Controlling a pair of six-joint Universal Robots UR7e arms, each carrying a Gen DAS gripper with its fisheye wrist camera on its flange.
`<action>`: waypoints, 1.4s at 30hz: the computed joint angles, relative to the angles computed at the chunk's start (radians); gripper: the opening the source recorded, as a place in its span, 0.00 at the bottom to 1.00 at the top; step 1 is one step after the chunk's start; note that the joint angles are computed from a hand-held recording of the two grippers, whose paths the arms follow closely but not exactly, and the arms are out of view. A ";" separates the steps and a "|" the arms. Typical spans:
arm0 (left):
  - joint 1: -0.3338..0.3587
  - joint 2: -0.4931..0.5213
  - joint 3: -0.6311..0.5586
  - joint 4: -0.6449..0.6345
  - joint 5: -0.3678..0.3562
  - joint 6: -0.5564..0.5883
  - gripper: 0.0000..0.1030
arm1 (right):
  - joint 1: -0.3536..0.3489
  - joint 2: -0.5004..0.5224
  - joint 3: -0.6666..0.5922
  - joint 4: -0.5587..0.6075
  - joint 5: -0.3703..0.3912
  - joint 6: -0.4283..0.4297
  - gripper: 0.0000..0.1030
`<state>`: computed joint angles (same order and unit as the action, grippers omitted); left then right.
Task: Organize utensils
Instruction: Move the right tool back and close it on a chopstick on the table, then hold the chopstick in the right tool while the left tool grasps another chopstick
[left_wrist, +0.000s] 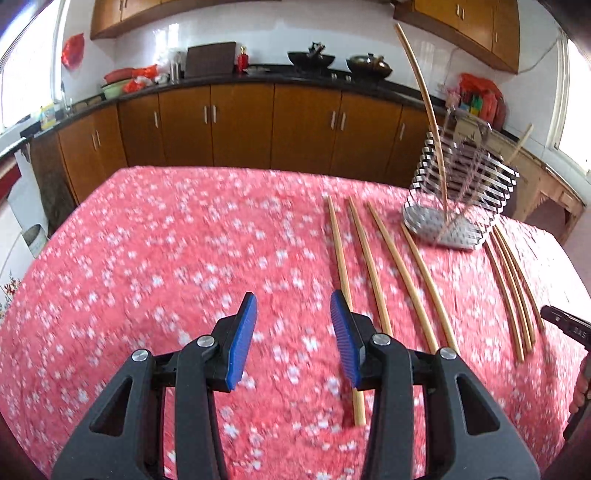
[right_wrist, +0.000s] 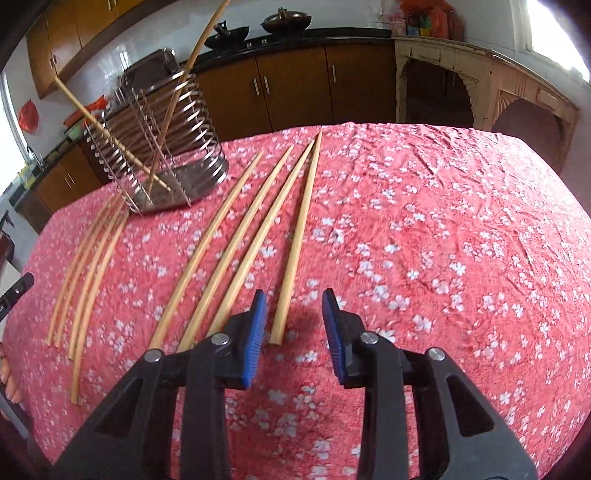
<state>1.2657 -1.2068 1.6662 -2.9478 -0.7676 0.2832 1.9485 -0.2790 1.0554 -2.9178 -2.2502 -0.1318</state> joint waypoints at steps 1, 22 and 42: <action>0.003 -0.002 0.003 0.009 -0.005 -0.005 0.41 | 0.001 0.004 -0.003 0.004 -0.005 -0.002 0.30; -0.018 0.027 0.015 0.192 0.066 -0.037 0.38 | 0.000 0.016 -0.007 -0.031 -0.058 -0.043 0.09; -0.020 0.028 0.016 0.193 0.068 -0.035 0.39 | 0.002 0.024 -0.021 -0.024 -0.070 -0.051 0.09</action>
<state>1.2460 -1.1789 1.6821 -2.7551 -0.6995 0.2486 1.9502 -0.2552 1.0346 -2.9422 -2.3205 -0.1827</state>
